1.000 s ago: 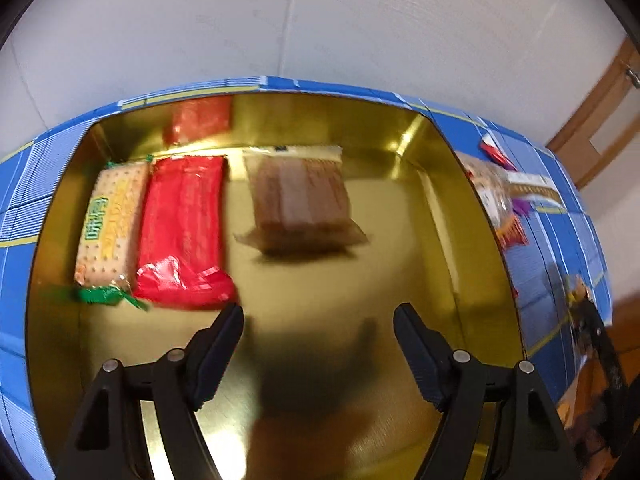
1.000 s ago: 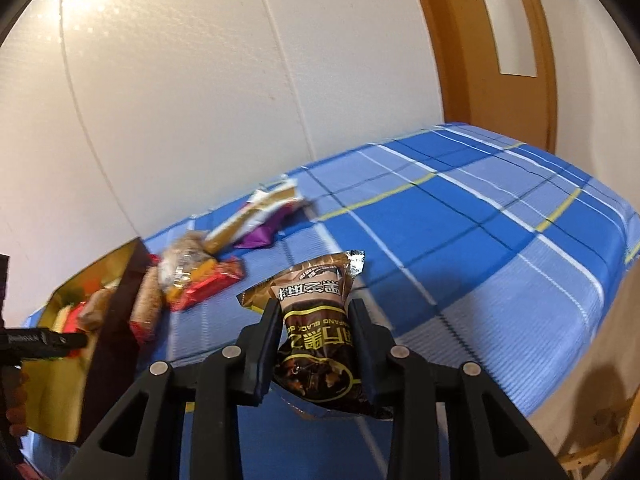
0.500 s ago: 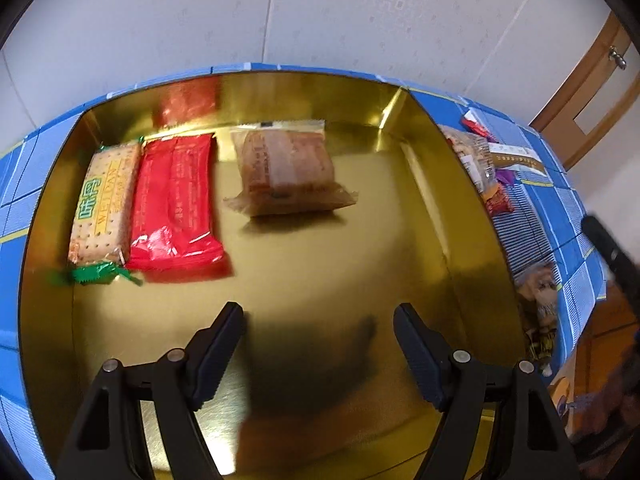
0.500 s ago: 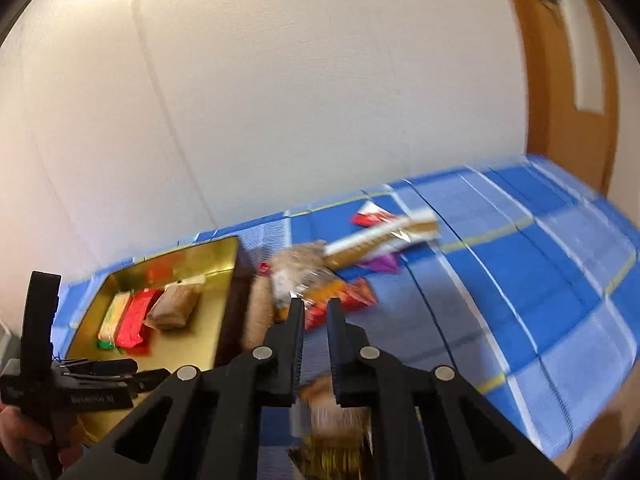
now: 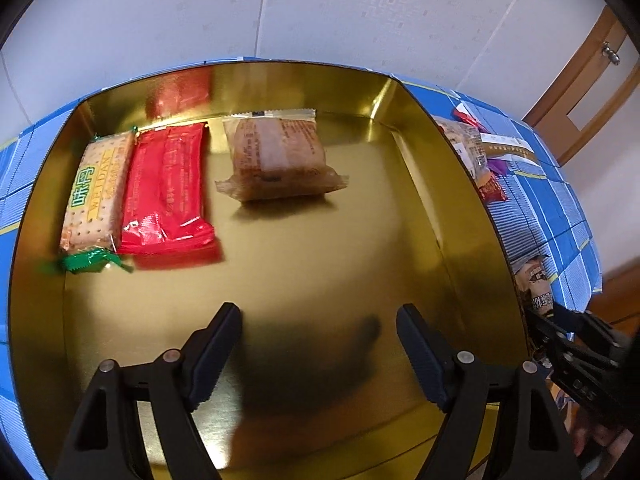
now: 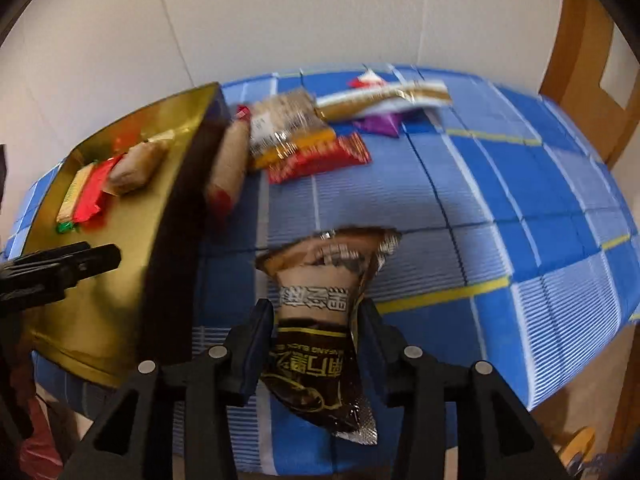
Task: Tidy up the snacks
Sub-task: 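Carry the dark coffee bag over the tray with the right tool and release it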
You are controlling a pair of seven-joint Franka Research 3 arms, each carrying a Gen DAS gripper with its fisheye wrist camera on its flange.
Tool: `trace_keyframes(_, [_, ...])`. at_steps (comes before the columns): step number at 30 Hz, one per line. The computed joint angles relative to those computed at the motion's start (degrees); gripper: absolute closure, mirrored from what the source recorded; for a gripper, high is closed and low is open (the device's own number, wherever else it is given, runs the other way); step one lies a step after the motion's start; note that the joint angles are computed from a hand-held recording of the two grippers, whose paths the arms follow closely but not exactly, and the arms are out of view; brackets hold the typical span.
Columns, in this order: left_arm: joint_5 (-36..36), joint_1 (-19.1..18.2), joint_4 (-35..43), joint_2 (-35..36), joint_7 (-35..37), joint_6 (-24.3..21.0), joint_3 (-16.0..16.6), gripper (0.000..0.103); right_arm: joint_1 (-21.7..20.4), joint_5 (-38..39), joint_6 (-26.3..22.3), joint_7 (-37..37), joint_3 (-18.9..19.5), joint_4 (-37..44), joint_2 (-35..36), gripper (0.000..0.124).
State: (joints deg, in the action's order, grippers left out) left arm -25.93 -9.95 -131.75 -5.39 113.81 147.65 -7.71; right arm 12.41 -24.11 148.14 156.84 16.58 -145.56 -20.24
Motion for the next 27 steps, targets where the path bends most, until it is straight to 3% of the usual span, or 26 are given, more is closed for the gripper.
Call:
trace_keyframes(4, [-0.6, 0.1, -0.2, -0.5, 0.6, -0.4, 0.2, 0.022, -1.3, -0.8, 1.3, 2.3, 0.3, -0.8, -1.3, 0.094])
trace_keyframes(7, [-1.6, 0.2, -0.3, -0.8, 1.1, -1.2, 0.7, 0.022, -2.4, -2.8, 1.5, 3.4, 1.3, 0.5, -1.8, 0.094])
trace_keyframes(11, [-2.3, 0.3, -0.6, -1.4, 1.7, -1.7, 0.9, 0.022, -3.8, -5.6, 5.9, 4.2, 1.9, 3.6, -0.6, 0.094])
trace_keyframes(16, [-1.9, 0.4, -1.7, -2.3, 1.8, -0.6, 1.2, 0.022, -2.9, -7.3, 8.0, 0.6, 1.1, 13.5, 8.3, 0.094])
trace_keyframes(22, [-1.3, 0.6, -2.0, -2.5, 0.7, -0.9, 1.8, 0.022, 1.9, -5.3, 7.1, -5.1, -3.4, 24.9, 19.4, 0.094])
trace_keyframes(27, [-1.2, 0.9, -2.3, -2.7, 1.1, -1.4, 2.1, 0.022, 5.5, -7.2, 1.9, -7.2, -6.7, 33.2, 26.6, 0.093])
